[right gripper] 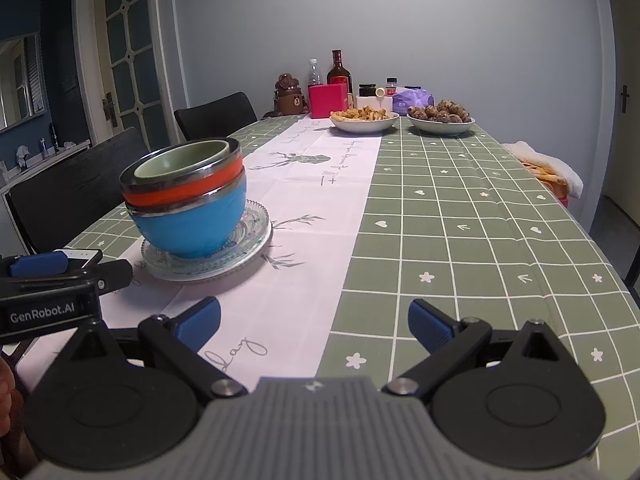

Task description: Organize plates and bowls

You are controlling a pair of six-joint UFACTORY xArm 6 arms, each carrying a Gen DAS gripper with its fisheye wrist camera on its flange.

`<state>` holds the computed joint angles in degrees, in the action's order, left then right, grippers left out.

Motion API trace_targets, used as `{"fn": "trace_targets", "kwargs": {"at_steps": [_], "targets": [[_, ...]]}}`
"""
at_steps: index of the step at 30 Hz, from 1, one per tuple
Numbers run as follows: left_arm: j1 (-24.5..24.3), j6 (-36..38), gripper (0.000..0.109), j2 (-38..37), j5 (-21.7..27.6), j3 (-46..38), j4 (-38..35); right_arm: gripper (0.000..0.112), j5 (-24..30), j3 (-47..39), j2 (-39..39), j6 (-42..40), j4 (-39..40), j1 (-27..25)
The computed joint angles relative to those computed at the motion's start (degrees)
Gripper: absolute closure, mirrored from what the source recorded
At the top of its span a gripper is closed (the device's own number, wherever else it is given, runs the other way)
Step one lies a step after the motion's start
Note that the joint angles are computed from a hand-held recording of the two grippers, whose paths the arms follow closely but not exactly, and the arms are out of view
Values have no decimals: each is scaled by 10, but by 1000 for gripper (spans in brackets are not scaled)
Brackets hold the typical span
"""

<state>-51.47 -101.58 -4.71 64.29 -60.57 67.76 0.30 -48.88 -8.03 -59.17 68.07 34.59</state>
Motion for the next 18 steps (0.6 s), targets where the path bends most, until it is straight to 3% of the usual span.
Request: {"fn": "trace_targets", "kwargs": {"at_steps": [18], "targets": [[1,1,9,1,-1,0,-1,14,16,4,1,51,-43,-9]]}}
